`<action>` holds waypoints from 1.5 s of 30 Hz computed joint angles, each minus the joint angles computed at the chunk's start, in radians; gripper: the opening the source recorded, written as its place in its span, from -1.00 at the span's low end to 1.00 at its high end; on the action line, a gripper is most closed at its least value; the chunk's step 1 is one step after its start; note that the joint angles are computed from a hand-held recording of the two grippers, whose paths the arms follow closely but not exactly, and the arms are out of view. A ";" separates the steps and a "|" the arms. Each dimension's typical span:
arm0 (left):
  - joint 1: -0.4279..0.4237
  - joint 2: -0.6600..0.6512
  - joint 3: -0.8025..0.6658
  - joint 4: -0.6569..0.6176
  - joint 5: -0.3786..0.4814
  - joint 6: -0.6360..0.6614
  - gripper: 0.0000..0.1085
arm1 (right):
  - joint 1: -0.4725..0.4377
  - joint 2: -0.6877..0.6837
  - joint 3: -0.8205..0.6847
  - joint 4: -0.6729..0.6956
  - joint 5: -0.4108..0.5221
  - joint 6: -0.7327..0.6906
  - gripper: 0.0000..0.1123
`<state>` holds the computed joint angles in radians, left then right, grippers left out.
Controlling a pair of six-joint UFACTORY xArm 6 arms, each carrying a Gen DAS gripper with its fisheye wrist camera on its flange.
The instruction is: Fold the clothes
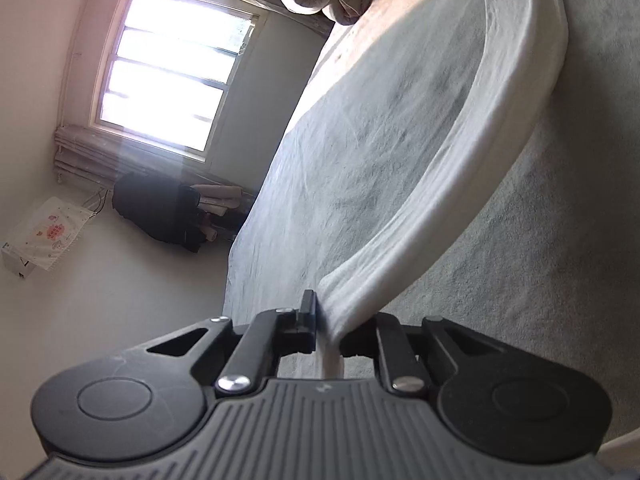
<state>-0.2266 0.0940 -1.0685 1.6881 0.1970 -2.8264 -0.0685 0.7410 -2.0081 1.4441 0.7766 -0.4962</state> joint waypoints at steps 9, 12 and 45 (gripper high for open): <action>0.049 -0.028 0.024 -0.020 -0.057 0.082 -0.90 | 0.024 -0.221 0.256 0.079 -0.105 -0.477 -0.75; 0.047 -0.037 0.042 -0.150 -0.048 0.252 -0.90 | 0.025 -0.282 0.345 0.073 -0.130 -0.608 -0.75; -0.120 -0.106 0.054 -0.468 0.286 0.657 -0.51 | -0.008 -0.363 0.568 -0.320 -0.241 -0.642 -0.23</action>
